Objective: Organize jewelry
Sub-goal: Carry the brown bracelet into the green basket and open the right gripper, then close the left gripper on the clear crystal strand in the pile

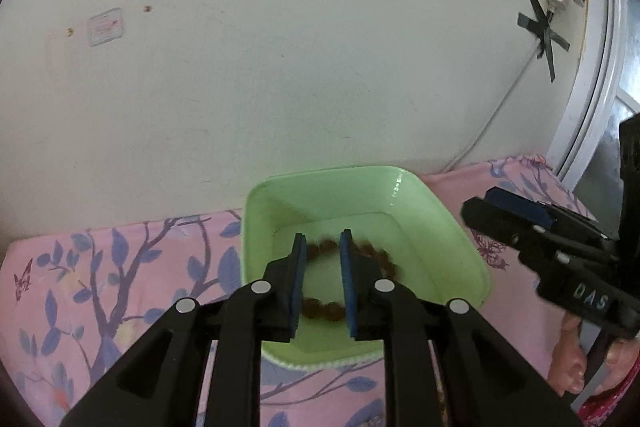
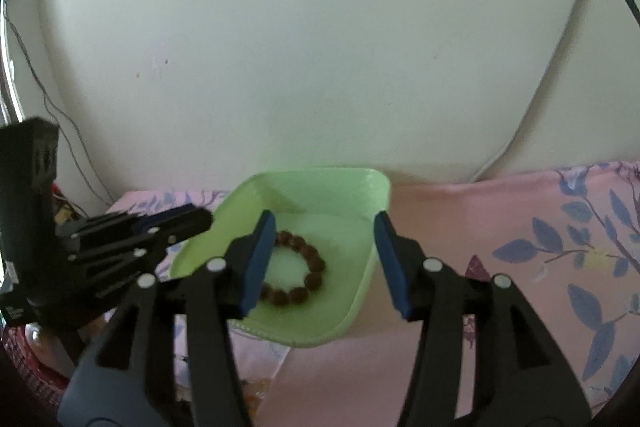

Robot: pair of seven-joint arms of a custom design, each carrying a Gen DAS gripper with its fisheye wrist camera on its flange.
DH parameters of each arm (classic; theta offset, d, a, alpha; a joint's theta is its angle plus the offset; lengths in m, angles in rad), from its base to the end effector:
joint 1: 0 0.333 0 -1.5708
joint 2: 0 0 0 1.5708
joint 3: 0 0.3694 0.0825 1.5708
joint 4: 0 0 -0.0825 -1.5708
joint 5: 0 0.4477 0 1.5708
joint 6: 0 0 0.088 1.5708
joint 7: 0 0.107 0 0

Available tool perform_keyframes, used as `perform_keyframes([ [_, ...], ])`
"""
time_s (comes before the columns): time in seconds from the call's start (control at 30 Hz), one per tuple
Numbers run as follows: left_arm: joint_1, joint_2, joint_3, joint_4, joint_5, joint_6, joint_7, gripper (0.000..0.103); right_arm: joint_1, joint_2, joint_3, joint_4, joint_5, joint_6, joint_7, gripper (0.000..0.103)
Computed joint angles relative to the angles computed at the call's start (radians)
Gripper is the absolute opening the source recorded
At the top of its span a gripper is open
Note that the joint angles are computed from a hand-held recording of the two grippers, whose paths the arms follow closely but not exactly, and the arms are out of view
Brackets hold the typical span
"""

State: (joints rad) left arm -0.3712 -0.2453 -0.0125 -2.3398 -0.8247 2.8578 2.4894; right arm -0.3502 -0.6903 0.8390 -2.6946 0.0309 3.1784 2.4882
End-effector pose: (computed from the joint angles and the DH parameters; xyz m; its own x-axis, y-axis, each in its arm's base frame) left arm 0.5231 -0.1684 0.5274 -0.5759 -0.8163 0.0458 -0.5480 0.3438 -0.7625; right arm 0.3856 0.2358 0.4973 -0.1257 -0.9388 -0.3208 -0.4700 0.3411 -0.8141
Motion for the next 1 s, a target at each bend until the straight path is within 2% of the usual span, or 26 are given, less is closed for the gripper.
perform_keyframes([
  [0.13,-0.011,-0.069,0.037,-0.032,-0.062,-0.016,0.022,0.021,-0.027,-0.074,0.030,-0.012,0.007,-0.002,0.028,0.049],
  [0.23,-0.007,-0.141,0.071,-0.076,-0.070,-0.053,0.013,0.021,-0.041,-0.187,0.060,-0.018,0.015,-0.027,0.071,0.051],
  [0.3,0.005,-0.198,0.092,-0.119,-0.048,-0.086,0.003,0.021,-0.052,-0.255,0.079,-0.022,0.015,-0.038,0.101,0.068],
  [0.37,0.014,-0.245,0.111,-0.156,-0.015,-0.117,-0.010,0.021,-0.044,-0.335,0.097,-0.033,0.024,-0.055,0.150,0.098],
  [0.43,0.023,-0.287,0.125,-0.195,0.024,-0.144,-0.026,0.021,0.000,-0.356,0.095,-0.066,0.034,-0.005,0.187,0.098],
  [0.47,0.025,-0.312,0.137,-0.218,0.042,-0.161,-0.027,0.022,0.030,-0.324,0.077,-0.072,0.029,0.009,0.174,0.098],
  [0.5,0.024,-0.333,0.153,-0.239,0.056,-0.180,-0.020,0.026,0.094,-0.275,0.035,-0.071,0.017,-0.005,0.140,0.098],
  [0.53,0.026,-0.352,0.160,-0.259,0.071,-0.193,-0.024,0.033,0.152,-0.241,0.001,-0.063,0.005,-0.050,0.108,0.096],
  [0.57,0.025,-0.366,0.168,-0.274,0.080,-0.202,-0.026,0.036,0.184,-0.218,-0.010,-0.059,-0.007,-0.085,0.089,0.083],
  [0.6,0.020,-0.374,0.177,-0.283,0.087,-0.209,-0.024,0.043,0.222,-0.193,-0.026,-0.055,-0.021,-0.119,0.070,0.073],
  [0.67,0.022,-0.394,0.184,-0.313,0.110,-0.222,-0.022,0.052,0.327,-0.120,-0.080,-0.042,-0.046,-0.189,0.025,0.052],
  [0.73,0.022,-0.400,0.189,-0.327,0.129,-0.234,-0.031,0.062,0.384,-0.074,-0.101,-0.045,-0.064,-0.218,0.021,0.045],
  [0.8,0.017,-0.398,0.195,-0.327,0.136,-0.248,-0.040,0.068,0.425,-0.038,-0.108,-0.049,-0.084,-0.234,0.026,0.041],
  [0.9,0.005,-0.386,0.203,-0.325,0.137,-0.254,-0.024,0.069,0.470,-0.008,-0.122,-0.046,-0.116,-0.253,0.040,0.029],
  [1.0,-0.002,-0.372,0.201,-0.325,0.140,-0.264,0.005,0.069,0.502,0.023,-0.146,-0.030,-0.152,-0.262,0.041,0.028],
])
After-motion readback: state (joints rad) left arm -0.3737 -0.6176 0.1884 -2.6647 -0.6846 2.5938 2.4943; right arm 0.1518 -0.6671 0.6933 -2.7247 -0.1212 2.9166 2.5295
